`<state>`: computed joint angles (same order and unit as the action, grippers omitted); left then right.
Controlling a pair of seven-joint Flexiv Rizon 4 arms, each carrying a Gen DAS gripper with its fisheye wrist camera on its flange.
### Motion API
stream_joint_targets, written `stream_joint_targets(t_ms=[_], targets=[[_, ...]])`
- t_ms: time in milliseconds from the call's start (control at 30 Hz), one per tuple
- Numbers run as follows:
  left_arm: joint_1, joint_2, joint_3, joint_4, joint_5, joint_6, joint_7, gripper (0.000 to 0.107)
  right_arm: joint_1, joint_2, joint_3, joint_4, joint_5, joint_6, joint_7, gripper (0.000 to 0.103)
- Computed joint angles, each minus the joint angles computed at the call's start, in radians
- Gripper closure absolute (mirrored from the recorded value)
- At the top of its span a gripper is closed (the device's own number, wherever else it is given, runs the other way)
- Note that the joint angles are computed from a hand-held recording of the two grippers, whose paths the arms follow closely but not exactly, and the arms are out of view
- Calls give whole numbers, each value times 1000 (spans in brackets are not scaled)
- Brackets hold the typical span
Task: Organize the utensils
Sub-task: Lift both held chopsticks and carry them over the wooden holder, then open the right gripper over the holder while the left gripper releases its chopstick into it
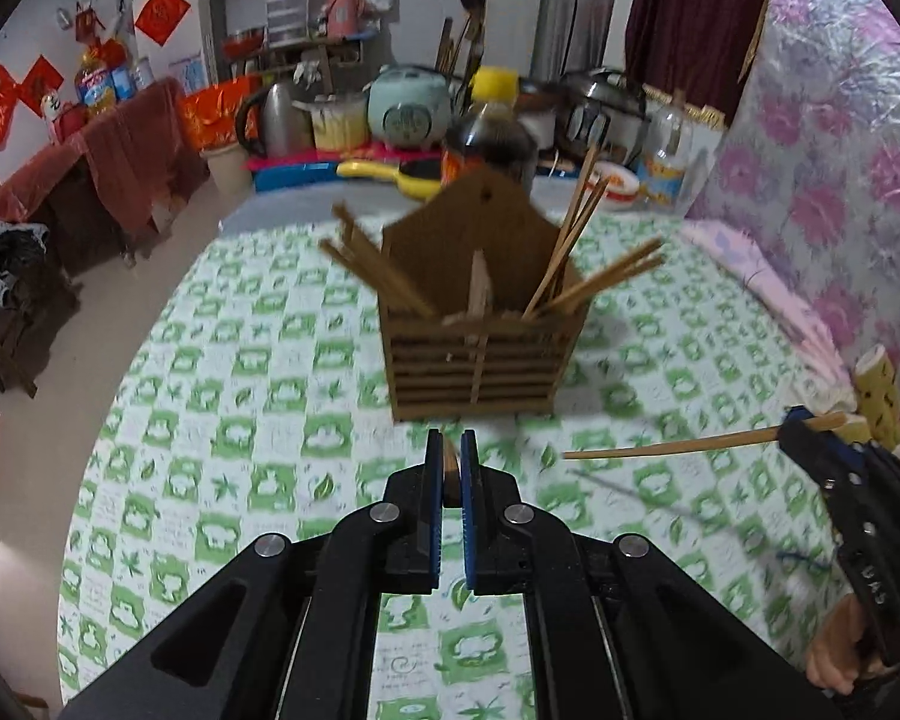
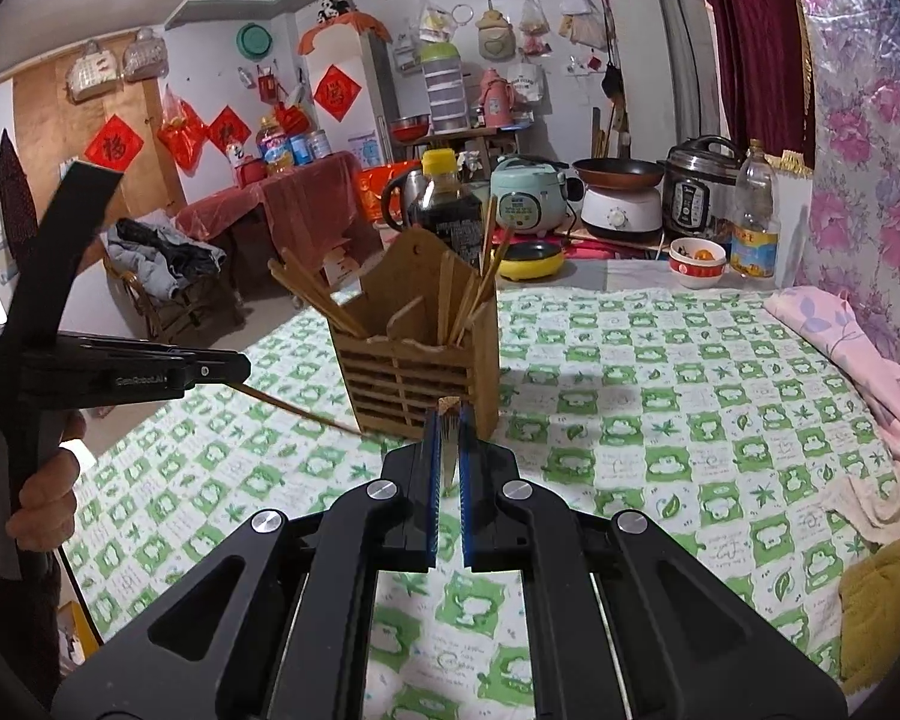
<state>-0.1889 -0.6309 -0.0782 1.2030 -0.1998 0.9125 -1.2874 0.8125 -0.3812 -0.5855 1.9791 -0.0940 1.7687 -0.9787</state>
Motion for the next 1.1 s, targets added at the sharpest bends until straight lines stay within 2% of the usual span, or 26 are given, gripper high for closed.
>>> stream_joint_targets(t_ms=[200,333,567,700,833,1000,1033,1067,1100], targets=[[-9,42,1,-11,13,47,9,101,30,12,-40,-40,-1,15,-23,97],[-18,54,0,-49,17,82,6,101,79,8,-101,-82,14,21,-35,97],[-39,5,-20,-158,6,198,1,101,102,-29,-157,-169,35,8,-24,97],[-70,-79,18,-275,29,241,-51,101,32,-65,-104,-238,24,-4,6,97],[-78,-180,36,-417,39,196,-93,101,-56,-111,-31,-315,-1,-18,36,97],[-72,-251,42,-494,46,154,-129,101,-119,-182,1,-393,-35,-37,90,97],[-70,-259,41,-497,49,154,-129,101,-116,-209,-24,-403,-64,-31,130,97],[-68,-273,40,-508,50,140,-125,101,-96,-241,-55,-423,-28,-45,109,97],[-67,-282,38,-516,49,121,-126,100,-87,-268,-54,-460,66,-84,22,96]])
